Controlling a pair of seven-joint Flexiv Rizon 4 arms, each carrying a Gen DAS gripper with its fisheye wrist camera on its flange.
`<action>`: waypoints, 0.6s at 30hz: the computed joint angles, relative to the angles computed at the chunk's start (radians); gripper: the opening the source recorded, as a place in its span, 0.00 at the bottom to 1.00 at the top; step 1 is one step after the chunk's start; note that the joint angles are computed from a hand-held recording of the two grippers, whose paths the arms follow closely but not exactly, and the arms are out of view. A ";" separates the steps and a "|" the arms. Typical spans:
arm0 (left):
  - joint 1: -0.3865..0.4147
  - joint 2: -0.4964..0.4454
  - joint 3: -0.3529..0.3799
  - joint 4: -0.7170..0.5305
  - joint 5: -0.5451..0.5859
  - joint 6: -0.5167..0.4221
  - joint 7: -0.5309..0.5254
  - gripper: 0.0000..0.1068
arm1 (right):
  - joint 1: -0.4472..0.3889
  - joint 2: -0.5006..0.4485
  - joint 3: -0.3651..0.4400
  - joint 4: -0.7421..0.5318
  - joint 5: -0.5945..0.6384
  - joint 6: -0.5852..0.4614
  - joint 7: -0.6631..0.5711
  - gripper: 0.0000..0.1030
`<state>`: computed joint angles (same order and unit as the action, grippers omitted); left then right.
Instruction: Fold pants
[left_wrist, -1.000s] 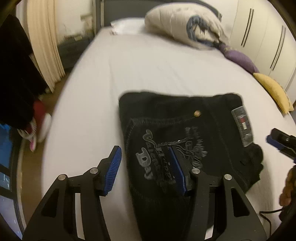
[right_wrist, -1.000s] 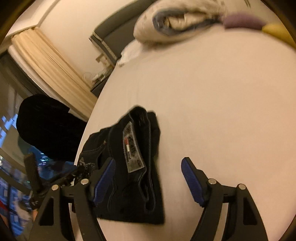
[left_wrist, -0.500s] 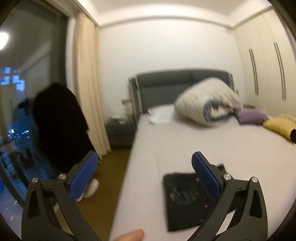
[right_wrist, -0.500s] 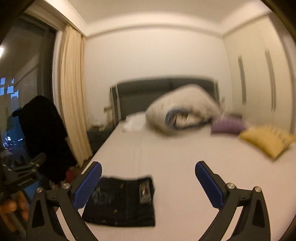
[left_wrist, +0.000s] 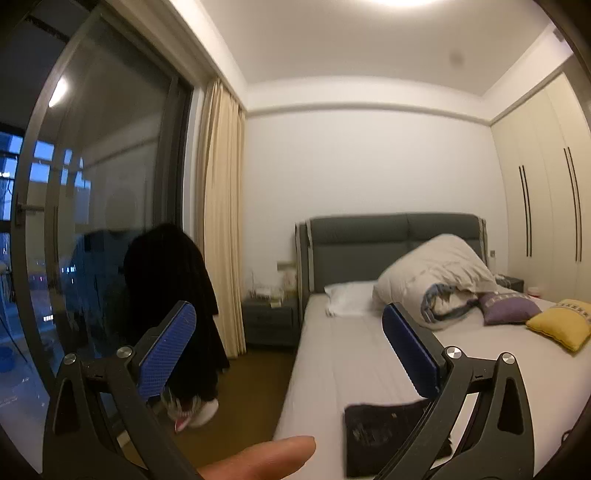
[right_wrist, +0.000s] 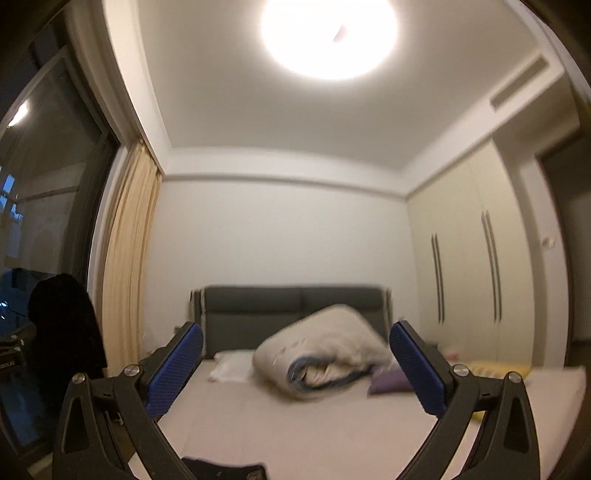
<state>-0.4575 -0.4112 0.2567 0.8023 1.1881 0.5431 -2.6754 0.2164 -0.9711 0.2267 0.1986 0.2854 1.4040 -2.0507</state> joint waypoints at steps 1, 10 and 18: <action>0.000 0.006 -0.005 -0.001 -0.013 -0.012 0.009 0.96 | -0.008 0.031 0.031 0.039 0.020 0.008 -0.048 1.00; 0.086 0.032 -0.122 0.061 -0.351 -0.122 0.184 0.96 | -0.079 0.125 0.079 0.135 0.086 -0.425 0.030 1.00; 0.148 -0.039 -0.162 0.103 -0.609 -0.146 0.272 0.96 | -0.041 0.217 -0.027 0.390 0.020 -0.413 0.080 1.00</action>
